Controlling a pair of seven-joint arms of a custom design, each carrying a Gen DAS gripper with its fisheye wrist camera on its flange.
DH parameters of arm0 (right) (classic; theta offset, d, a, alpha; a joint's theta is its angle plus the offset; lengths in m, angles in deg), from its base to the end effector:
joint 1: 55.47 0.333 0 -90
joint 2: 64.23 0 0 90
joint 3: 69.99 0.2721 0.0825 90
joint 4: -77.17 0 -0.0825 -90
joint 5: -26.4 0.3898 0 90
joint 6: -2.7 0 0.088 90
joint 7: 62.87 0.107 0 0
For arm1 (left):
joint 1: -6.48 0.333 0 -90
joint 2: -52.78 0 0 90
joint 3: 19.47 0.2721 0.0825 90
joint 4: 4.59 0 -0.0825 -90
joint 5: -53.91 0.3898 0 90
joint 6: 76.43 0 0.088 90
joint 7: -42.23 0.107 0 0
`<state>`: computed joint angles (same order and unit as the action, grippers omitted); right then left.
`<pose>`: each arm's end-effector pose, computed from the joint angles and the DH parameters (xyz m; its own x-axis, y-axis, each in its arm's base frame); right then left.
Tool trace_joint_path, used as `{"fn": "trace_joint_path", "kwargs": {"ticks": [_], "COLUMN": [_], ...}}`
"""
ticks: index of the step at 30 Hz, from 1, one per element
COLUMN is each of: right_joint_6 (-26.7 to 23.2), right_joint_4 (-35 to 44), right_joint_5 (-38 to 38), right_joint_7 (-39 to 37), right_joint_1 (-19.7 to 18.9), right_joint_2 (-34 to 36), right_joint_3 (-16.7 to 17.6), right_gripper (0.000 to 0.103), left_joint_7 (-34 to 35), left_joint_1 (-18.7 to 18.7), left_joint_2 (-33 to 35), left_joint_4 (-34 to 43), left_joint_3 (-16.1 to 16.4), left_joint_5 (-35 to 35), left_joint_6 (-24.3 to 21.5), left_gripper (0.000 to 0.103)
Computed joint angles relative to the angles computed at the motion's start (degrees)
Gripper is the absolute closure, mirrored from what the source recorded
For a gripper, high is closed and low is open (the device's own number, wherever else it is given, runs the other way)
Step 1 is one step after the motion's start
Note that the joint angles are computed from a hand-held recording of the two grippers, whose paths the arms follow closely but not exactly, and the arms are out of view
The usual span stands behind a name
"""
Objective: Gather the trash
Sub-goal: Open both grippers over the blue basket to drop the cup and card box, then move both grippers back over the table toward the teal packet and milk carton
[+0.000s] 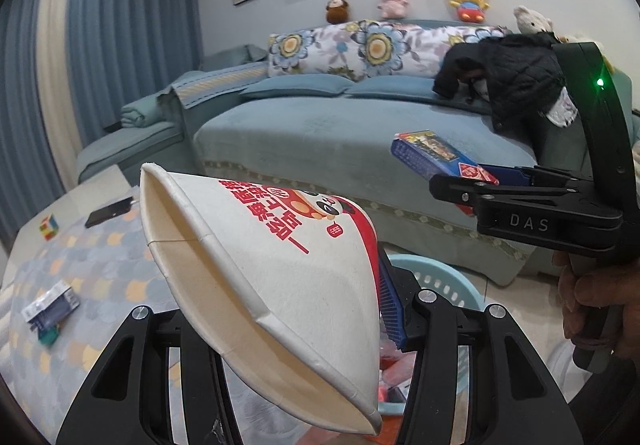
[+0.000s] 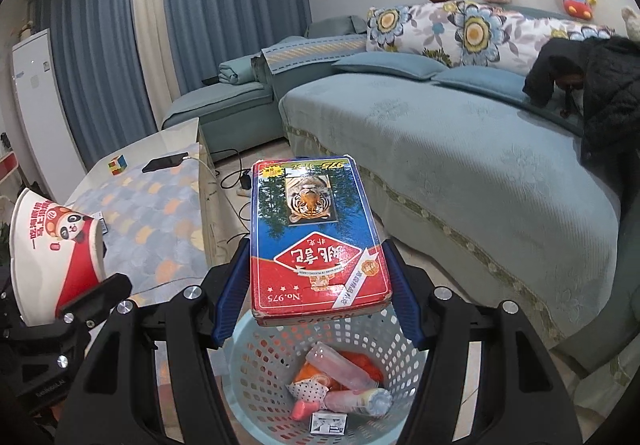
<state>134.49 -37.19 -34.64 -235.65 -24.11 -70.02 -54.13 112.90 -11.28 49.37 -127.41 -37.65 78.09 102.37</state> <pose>0.4028 0.4142 0.5110 -0.1878 -0.9700 -0.1546 -0.5102 0.2308 -0.8285 0.4473 -0.3711 0.5023 -0.6124 -0.7848 -0.0955 -0.3534 0.3798 -0.8549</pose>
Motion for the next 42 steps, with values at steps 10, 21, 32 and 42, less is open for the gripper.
{"fn": "trace_joint_path", "kwargs": {"ticks": [10, 21, 32, 42], "right_joint_6": [6.67, 7.47, 5.52, 3.92], "right_joint_4": [-2.66, -2.42, 3.71, 28.27], "right_joint_5": [5.00, 7.46, 6.19, 10.28], "right_joint_7": [-1.83, -1.79, -4.11, -16.47], "right_joint_1": [-1.29, -2.33, -0.68, 5.50], "right_joint_2": [-0.66, 0.23, 3.94, 23.50], "right_joint_3": [-1.46, -1.08, -1.68, -5.29], "right_gripper": [0.041, 0.036, 0.032, 0.031], "left_joint_7": [19.36, 29.80, 27.01, -2.48], "left_joint_1": [-2.57, -3.24, 3.11, 17.30], "left_joint_2": [6.27, 7.35, 0.93, 7.38], "left_joint_4": [5.47, 5.95, 1.79, 12.38], "left_joint_3": [-1.12, -0.44, 4.87, 12.75], "left_joint_5": [-18.30, -27.17, -20.71, 12.21], "left_joint_6": [-5.39, -7.91, -10.03, -15.26], "left_gripper": [0.054, 0.029, 0.028, 0.028]}}
